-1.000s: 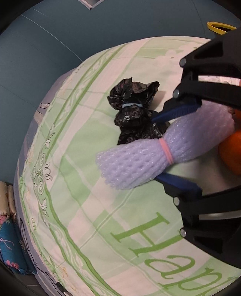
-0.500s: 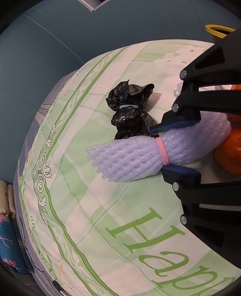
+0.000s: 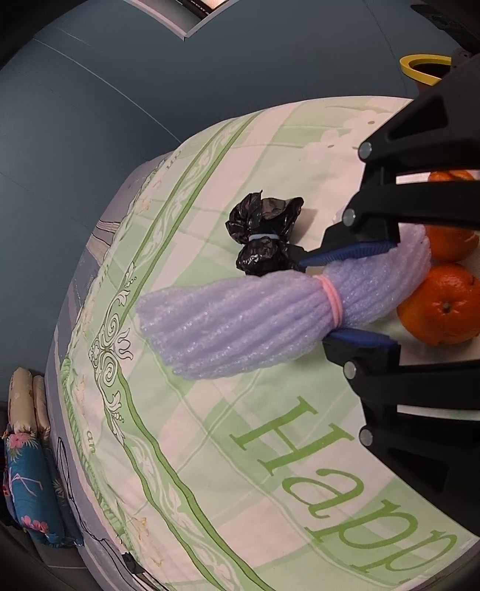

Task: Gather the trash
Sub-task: 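Carry the foam net with left tool while right tool carries pink strap to the bin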

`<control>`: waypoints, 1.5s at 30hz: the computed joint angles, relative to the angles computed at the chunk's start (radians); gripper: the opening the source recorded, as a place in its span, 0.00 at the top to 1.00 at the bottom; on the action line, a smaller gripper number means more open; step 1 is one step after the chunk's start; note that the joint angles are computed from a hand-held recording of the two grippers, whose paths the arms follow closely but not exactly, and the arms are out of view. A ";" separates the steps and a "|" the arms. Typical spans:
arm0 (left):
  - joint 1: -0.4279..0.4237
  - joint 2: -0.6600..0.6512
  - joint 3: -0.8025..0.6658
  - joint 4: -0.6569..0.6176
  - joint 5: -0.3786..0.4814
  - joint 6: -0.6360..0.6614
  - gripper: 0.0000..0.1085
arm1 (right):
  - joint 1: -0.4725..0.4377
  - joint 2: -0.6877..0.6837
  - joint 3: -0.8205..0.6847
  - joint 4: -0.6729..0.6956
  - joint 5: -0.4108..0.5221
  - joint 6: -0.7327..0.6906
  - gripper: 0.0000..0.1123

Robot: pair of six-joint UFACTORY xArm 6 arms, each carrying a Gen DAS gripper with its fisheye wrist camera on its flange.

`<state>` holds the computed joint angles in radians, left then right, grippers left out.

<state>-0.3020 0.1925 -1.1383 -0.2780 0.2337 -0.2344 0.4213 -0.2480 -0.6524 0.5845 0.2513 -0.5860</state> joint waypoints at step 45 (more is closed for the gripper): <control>-0.110 -0.394 0.308 0.172 -0.117 -0.154 0.73 | -0.149 -0.460 0.258 -0.116 0.083 0.080 0.96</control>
<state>-0.4118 -0.2015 -0.8308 -0.1064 0.1171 -0.3885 0.2726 -0.7081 -0.3939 0.4686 0.3342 -0.5062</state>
